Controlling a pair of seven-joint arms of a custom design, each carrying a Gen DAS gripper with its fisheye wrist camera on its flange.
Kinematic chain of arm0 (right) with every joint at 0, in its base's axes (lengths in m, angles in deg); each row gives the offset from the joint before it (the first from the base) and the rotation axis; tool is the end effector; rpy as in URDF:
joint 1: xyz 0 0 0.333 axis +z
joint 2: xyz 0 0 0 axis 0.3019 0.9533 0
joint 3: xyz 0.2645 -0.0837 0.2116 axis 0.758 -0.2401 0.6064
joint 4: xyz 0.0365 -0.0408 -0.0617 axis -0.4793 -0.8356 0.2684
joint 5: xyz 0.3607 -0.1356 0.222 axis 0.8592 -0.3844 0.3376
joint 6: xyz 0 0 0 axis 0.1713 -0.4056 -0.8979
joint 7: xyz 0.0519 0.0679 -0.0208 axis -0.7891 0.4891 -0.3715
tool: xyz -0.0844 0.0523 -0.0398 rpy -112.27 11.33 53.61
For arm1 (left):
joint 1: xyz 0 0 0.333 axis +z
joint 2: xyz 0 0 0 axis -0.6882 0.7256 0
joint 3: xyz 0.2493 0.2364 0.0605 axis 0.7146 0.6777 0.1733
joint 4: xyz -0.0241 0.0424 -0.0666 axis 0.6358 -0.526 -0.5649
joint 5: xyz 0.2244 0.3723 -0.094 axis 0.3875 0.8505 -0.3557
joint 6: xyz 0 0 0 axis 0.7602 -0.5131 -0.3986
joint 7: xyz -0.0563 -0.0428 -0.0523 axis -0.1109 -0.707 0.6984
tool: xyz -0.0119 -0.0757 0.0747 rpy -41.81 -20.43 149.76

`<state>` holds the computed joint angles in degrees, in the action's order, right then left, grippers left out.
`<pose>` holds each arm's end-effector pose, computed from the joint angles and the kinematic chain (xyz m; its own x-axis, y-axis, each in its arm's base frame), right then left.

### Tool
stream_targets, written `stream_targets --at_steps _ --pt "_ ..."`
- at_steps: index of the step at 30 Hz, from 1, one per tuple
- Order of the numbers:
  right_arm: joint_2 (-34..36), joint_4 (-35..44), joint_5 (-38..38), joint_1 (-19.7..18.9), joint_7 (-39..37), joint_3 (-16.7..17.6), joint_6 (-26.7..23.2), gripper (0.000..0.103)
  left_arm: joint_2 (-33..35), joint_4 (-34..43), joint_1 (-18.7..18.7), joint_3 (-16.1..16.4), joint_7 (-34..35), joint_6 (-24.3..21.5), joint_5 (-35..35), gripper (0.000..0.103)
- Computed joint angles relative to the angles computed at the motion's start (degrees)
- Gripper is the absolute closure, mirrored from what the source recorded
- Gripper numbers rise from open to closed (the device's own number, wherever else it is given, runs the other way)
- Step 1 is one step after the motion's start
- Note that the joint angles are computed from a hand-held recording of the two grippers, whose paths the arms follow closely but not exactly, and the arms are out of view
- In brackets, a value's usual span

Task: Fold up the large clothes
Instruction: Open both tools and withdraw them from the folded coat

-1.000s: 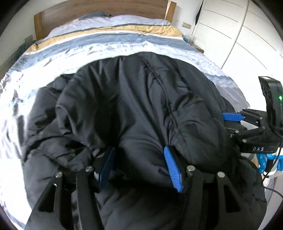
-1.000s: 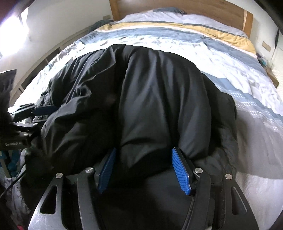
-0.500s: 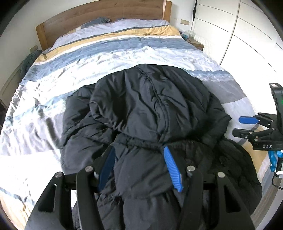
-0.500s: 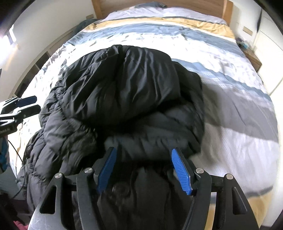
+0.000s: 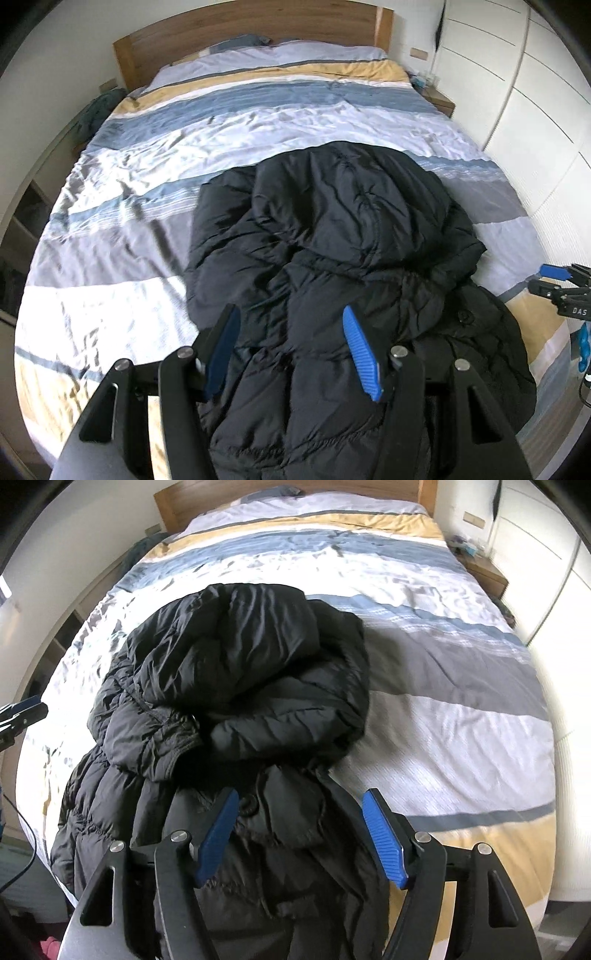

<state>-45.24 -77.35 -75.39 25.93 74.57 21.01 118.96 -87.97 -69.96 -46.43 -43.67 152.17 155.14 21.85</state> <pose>0.6833 0.1233 0.5856 0.3890 -0.9151 -0.1059 -0.8477 -0.3106 -0.4301 0.5946 -0.1229 0.6456 0.1221 -0.9925 0.0092 -0.8565 -0.1101 -0.5043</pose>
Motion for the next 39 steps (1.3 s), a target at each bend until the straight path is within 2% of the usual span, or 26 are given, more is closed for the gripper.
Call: stream_targets --at_steps 2,3,5,7,18,20,39 --pt "-0.47 0.03 -0.14 -0.09 0.41 -0.12 -0.4 0.034 -0.87 -0.3 0.14 -0.01 -0.62 -0.89 0.45 0.045" --pt "-0.69 0.03 -0.12 -0.13 0.52 -0.16 -0.5 0.034 -1.35 -0.5 0.19 -0.03 -0.82 -1.24 0.65 0.04" --pt "-1.16 -0.02 -0.18 -0.21 0.75 -0.25 -0.69 0.032 -2.31 -1.0 0.27 -0.05 -1.04 -1.4 0.89 0.035" --pt "-1.66 -0.33 -0.23 -0.21 1.17 -0.31 -0.52 0.03 -3.23 -1.44 0.4 -0.11 -1.42 -1.86 1.12 0.035" --pt "-4.47 -2.97 -1.5 -0.1 2.91 -0.63 -1.59 0.027 -7.57 -4.68 1.38 -0.47 -4.92 -4.21 2.17 0.034" --pt "-5.34 -3.92 -1.79 -0.07 3.24 -0.7 -1.5 0.02 -8.13 -5.13 1.58 -0.51 -5.46 -4.53 2.47 0.034" --pt "-12.39 -10.94 -5.72 -0.98 6.8 -1.84 -0.83 0.015 -15.49 -12.08 3.32 -0.02 -10.05 -4.85 2.14 0.033"
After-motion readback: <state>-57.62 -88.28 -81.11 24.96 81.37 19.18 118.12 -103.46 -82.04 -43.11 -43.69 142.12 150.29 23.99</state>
